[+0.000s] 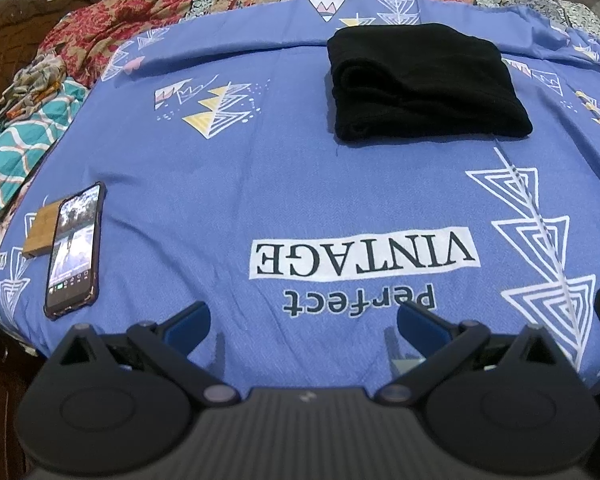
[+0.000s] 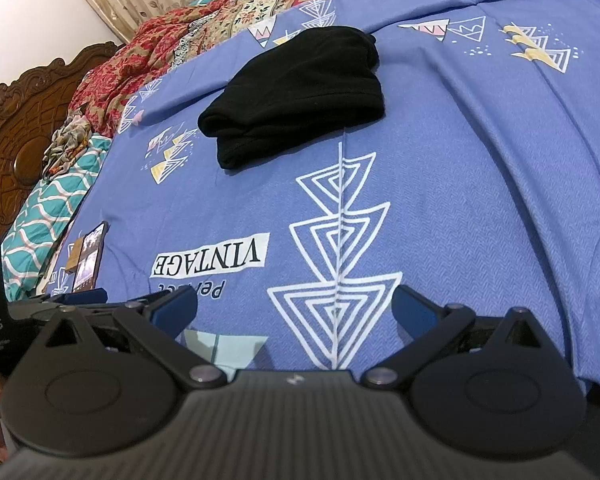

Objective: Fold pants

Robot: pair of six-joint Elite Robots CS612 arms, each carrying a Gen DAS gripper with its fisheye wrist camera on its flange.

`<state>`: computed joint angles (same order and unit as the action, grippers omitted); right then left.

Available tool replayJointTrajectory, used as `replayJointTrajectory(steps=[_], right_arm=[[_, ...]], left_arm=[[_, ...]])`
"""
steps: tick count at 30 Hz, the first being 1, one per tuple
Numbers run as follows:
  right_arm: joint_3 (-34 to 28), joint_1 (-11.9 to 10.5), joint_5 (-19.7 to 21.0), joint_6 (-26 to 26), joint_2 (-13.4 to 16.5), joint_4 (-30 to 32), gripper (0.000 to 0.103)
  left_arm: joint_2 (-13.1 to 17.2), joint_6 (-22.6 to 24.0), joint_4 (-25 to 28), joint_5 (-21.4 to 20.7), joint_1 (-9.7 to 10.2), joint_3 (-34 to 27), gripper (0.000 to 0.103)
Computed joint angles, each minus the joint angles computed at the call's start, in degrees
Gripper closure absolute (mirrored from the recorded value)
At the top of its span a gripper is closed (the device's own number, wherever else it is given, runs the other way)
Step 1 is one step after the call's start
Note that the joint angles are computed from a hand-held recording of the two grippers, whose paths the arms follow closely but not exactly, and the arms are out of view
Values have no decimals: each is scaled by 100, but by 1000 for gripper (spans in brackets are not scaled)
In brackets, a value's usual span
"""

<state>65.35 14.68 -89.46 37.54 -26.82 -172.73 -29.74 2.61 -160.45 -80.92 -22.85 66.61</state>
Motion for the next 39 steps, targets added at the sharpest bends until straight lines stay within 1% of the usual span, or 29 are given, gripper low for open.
replayJointTrajectory(steps=[5,22,25,32,37,39], right_arm=[[4,-11,15,15,2,-18,0],[63,-41,56,-46,-17,-90,0],[80,-39,32,-67,-30,-110,0],[83,-44,-28,-164,-69,-203,0],[-5,-56,-23,-348,-91,-194,0],[-73,-55,-29,-317,-83,-180,0]], left_arm=[[2,11,-77,40,-7,10,0],[14,-144,-1,188,11,-61,0],[26,-157,24,305,3,-100,0],[20,-192,22,330,17,-166,0],[4,-218,-9,370,18,-182,0],[0,-249,-18,360,22,-187,0]])
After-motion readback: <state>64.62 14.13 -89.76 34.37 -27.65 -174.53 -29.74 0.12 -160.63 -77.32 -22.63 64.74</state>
